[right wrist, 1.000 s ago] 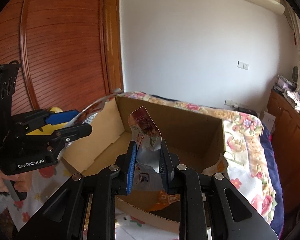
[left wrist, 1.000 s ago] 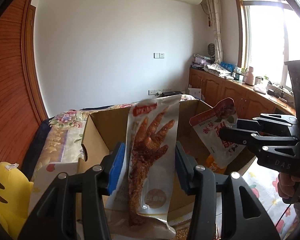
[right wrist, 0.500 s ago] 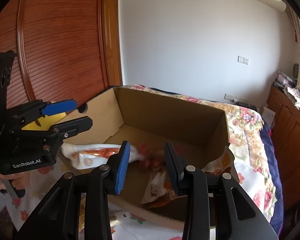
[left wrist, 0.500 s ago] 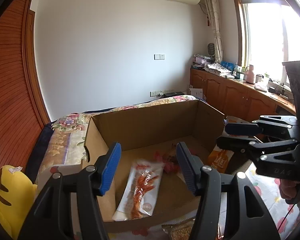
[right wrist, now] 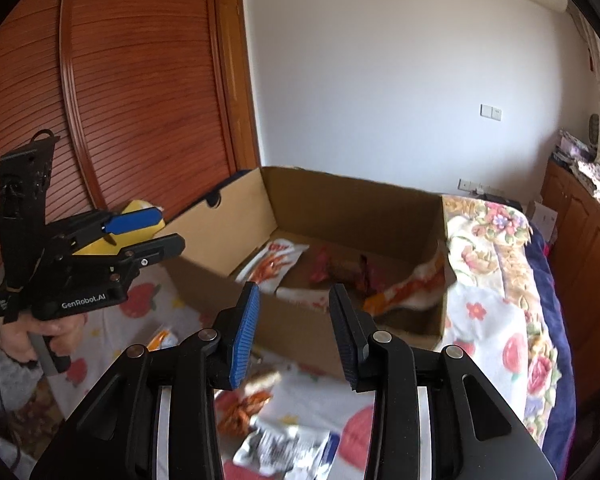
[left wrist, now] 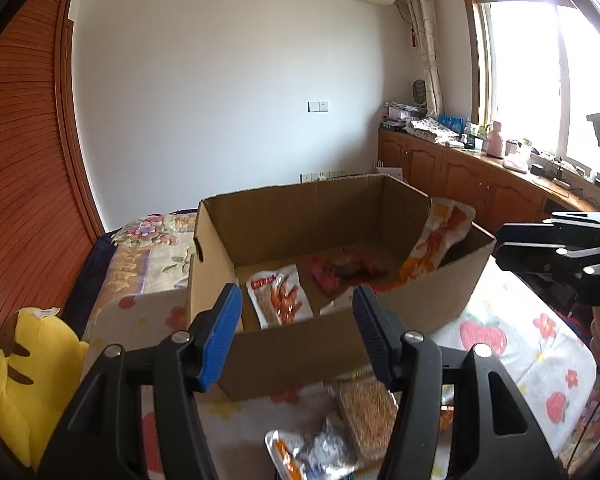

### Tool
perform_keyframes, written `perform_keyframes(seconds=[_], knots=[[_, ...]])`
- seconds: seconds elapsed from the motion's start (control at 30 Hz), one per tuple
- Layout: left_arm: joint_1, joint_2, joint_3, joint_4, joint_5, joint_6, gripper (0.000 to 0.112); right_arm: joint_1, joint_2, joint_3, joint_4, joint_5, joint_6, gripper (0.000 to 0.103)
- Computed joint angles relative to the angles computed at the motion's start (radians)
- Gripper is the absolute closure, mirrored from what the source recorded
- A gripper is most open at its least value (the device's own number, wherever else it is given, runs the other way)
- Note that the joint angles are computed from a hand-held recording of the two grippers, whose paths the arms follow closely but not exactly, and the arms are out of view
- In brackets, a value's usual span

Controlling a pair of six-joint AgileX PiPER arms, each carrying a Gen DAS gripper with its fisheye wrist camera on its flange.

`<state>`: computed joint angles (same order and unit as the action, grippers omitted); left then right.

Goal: Organize snacks
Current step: 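Open both tools to drop the packs into the box, then withdraw, then move both tools back down to the snacks on the table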

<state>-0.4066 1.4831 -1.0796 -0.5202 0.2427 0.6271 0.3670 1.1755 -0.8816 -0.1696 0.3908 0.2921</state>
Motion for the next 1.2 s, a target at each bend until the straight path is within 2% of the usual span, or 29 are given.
perform_keyframes(seconds=[0.23, 0.3, 0.37, 0.43, 0.53, 0.63, 0.73, 0.9, 1.2], knots=[[0.001, -0.067, 0.102, -0.055, -0.022, 0.056, 0.054, 0.076, -0.069, 0.068, -0.16, 0.044, 0.203, 0.065], [-0.005, -0.074, 0.132, -0.071, -0.039, 0.07, 0.054, 0.107, -0.079, 0.096, -0.24, 0.052, 0.3, 0.062], [-0.016, -0.081, 0.161, -0.065, -0.055, 0.06, 0.054, 0.114, -0.087, 0.137, -0.249, 0.035, 0.336, 0.056], [-0.025, -0.077, 0.188, -0.086, -0.067, 0.076, 0.054, 0.118, -0.085, 0.172, -0.247, 0.019, 0.361, 0.054], [-0.036, -0.072, 0.228, -0.141, -0.097, 0.128, 0.054, 0.139, -0.065, 0.222, -0.313, -0.002, 0.457, 0.051], [-0.047, -0.06, 0.252, -0.157, -0.108, 0.141, 0.054, 0.135, -0.042, 0.254, -0.307, -0.026, 0.477, 0.048], [-0.053, -0.042, 0.272, -0.243, -0.118, 0.216, 0.054, 0.13, -0.003, 0.266, -0.302, -0.04, 0.484, 0.045], [-0.063, -0.019, 0.294, -0.355, -0.135, 0.326, 0.054, 0.154, 0.056, 0.281, -0.379, -0.055, 0.584, 0.042], [-0.057, -0.003, 0.29, -0.436, -0.107, 0.394, 0.053, 0.177, 0.136, 0.269, -0.437, -0.047, 0.658, 0.039]])
